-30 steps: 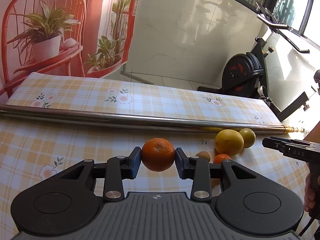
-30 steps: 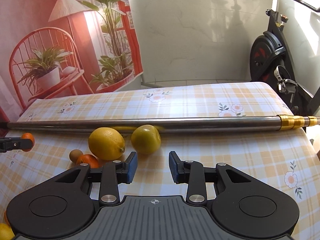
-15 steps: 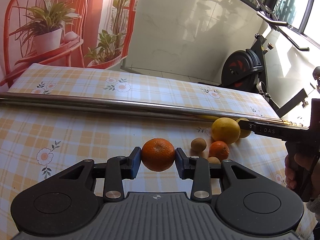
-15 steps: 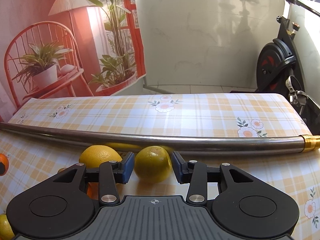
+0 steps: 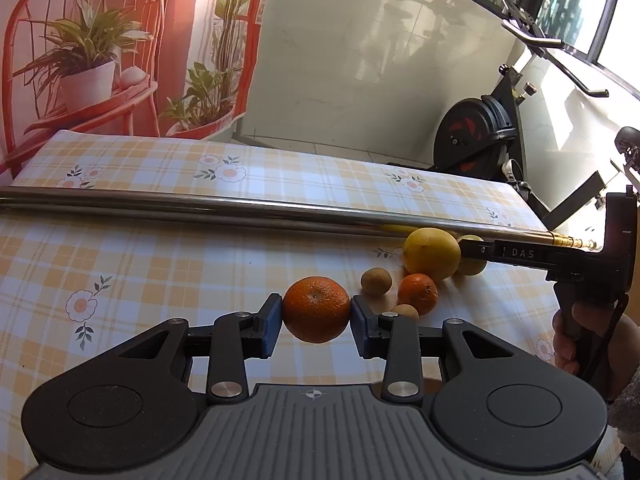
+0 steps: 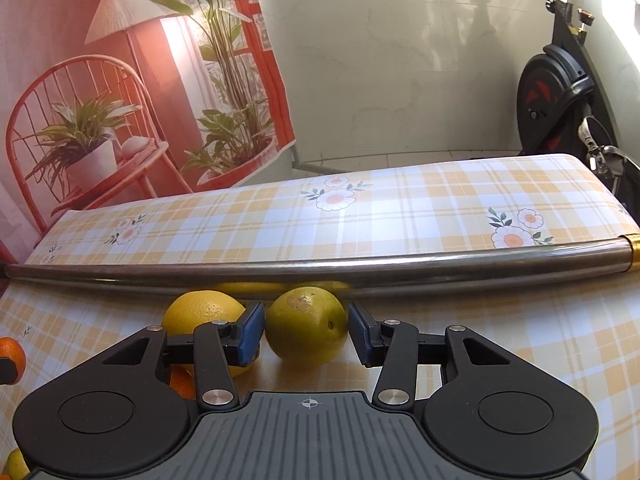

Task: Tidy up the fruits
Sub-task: 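Grasp a green-yellow lime with the right tool while the left tool holds the orange, then carry the orange and lime over the white plate with both tools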

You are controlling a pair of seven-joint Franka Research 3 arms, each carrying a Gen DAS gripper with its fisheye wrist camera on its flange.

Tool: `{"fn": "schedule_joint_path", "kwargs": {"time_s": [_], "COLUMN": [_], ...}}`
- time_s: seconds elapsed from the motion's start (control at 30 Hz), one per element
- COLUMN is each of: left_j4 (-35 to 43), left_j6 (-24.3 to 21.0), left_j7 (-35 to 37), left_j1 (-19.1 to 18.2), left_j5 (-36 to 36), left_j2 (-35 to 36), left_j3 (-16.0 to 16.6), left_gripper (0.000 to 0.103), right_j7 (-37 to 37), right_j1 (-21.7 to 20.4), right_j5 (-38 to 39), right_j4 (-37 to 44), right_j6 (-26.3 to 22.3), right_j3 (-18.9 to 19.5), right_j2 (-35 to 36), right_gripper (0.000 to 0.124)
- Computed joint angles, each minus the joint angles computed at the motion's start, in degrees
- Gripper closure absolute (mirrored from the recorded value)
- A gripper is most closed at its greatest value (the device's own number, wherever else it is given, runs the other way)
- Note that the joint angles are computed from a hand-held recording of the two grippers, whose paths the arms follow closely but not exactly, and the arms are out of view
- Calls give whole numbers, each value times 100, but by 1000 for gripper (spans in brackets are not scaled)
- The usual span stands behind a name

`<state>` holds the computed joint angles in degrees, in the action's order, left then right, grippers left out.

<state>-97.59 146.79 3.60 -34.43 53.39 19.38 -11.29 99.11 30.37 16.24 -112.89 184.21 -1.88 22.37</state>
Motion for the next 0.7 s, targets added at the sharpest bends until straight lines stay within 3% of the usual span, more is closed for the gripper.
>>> {"fn": "schedule_joint_path", "kwargs": {"time_s": [0.3, 0.37, 0.5, 0.7], "left_j4": [-168, -191, -213, -205], "left_j6": [-21, -34, -59, -32], "left_j7": [-306, -313, -341, -339], "left_j1": [-40, -25, -20, -17], "left_j5": [170, 150, 144, 130], "left_j2": [-168, -187, -208, -196], "left_j3": [-46, -69, -98, -123], "left_gripper": [64, 64, 64, 64], "right_j7": [-203, -217, -310, -339], "right_j1": [-1487, -1243, -104, 263], "right_j5": [551, 547, 607, 567], "right_j4": [-845, -1006, -1174, -974], "right_j6": [469, 511, 507, 367], "right_j3": [1655, 1435, 304, -131], "right_j2": [-471, -598, -769, -665], "right_gripper": [83, 83, 82, 80]}}
